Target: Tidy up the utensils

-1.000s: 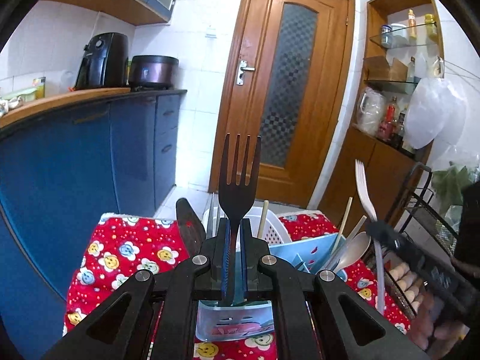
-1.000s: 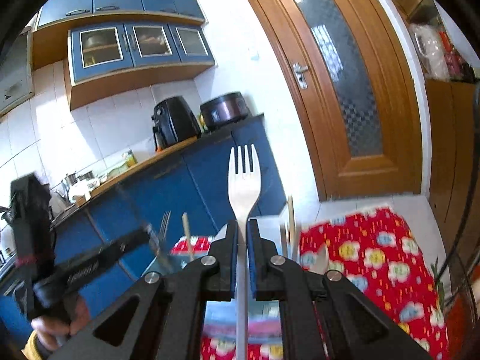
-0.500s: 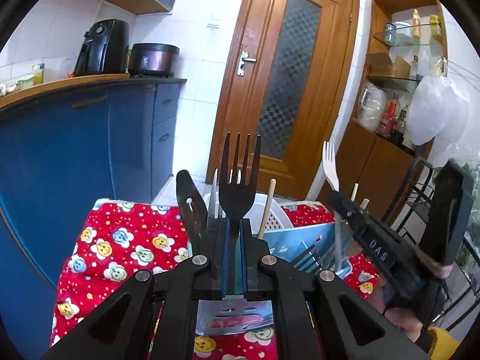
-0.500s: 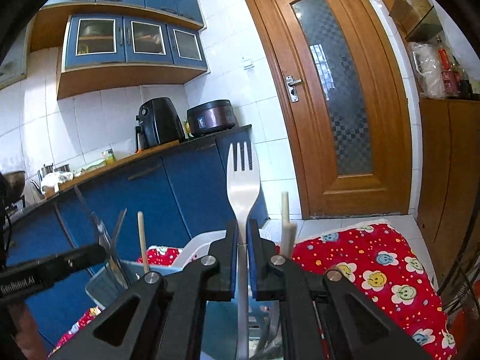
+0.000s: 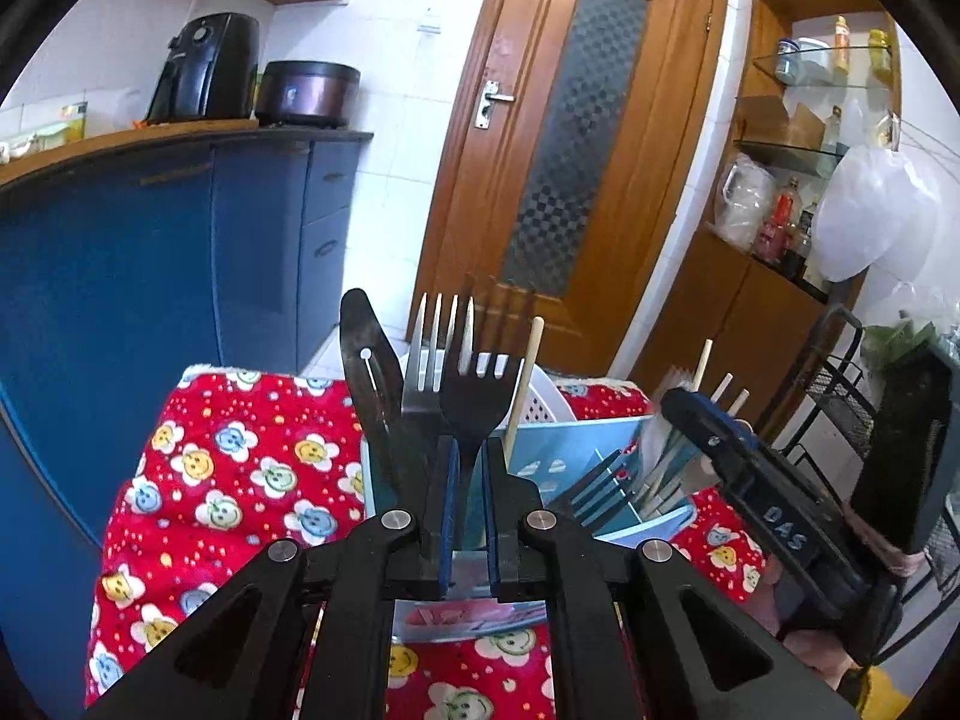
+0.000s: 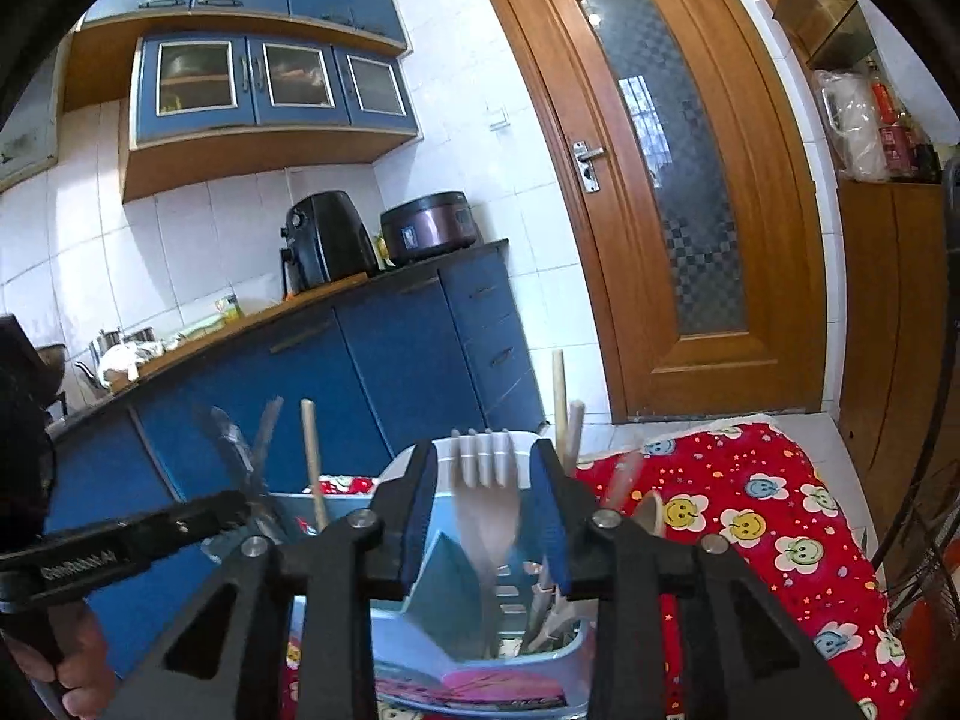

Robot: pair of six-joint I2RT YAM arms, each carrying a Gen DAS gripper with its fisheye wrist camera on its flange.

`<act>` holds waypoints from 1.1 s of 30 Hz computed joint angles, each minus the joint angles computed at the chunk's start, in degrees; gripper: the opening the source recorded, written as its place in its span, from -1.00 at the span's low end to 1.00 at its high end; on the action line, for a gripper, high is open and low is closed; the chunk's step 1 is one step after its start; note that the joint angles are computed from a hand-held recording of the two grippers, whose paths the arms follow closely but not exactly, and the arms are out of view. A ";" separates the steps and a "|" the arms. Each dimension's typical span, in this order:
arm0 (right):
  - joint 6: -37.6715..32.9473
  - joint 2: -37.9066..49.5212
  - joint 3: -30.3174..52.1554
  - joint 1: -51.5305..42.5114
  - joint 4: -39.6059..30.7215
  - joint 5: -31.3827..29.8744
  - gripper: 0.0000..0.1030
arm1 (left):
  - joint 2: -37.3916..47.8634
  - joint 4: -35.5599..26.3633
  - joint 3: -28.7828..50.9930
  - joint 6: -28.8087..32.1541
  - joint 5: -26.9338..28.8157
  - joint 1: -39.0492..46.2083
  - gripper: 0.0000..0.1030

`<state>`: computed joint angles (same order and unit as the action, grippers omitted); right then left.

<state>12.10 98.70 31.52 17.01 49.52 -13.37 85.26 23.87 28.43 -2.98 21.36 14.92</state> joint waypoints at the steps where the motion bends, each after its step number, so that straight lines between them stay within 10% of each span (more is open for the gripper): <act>1: 0.13 -1.73 -0.87 -0.07 -0.71 -0.08 -0.30 | -0.60 -0.25 -0.31 -0.03 0.19 0.18 -0.80; 13: 3.29 -21.91 -9.64 -1.61 -15.64 -1.04 -0.13 | -16.96 -7.64 -7.92 1.09 2.28 3.20 -0.11; 33: 1.35 -49.62 -25.34 5.26 -34.89 6.53 0.48 | -47.00 -22.84 -24.13 2.44 -5.85 2.21 0.28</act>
<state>13.46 49.08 6.18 22.27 14.63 -6.85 38.26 1.03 4.29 -0.53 15.51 17.13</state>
